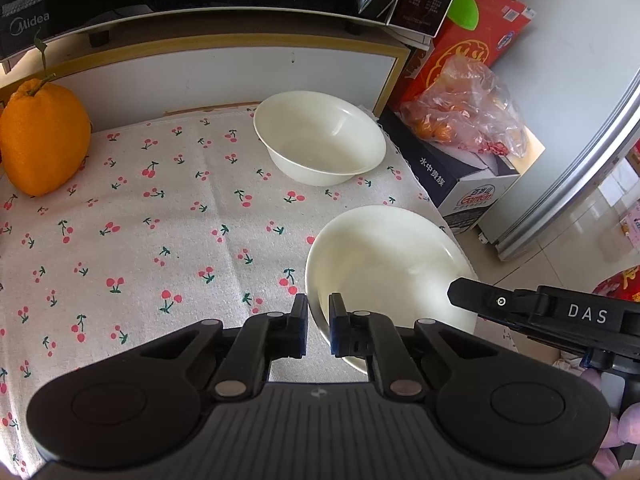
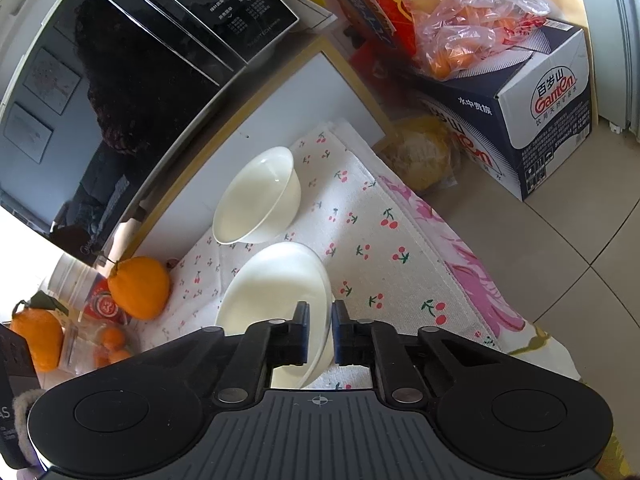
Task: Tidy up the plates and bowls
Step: 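Lift the large cream bowl with both tools and carry it over the white bowl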
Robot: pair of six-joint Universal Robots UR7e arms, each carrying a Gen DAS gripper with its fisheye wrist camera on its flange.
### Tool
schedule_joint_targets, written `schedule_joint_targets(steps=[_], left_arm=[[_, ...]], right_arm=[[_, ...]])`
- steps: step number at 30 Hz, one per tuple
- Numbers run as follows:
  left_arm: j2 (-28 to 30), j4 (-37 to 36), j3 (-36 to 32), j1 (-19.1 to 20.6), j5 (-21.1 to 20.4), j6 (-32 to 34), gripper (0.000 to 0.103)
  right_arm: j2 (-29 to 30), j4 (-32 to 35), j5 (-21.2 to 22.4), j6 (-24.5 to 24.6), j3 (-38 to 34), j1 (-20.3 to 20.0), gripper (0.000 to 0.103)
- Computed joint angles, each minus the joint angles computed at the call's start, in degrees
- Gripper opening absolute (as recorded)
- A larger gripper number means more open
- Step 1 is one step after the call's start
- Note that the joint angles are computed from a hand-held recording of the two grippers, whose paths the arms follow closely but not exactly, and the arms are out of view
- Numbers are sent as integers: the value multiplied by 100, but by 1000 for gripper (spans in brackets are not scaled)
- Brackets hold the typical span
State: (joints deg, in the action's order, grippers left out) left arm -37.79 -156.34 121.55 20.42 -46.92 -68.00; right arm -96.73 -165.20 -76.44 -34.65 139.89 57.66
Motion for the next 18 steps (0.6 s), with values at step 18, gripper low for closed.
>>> schedule_joint_targets(steps=[18], left_arm=[[-404, 601, 28, -311, 108, -310, 9]], right_arm=[[-597, 369, 112, 12, 91, 206, 10]])
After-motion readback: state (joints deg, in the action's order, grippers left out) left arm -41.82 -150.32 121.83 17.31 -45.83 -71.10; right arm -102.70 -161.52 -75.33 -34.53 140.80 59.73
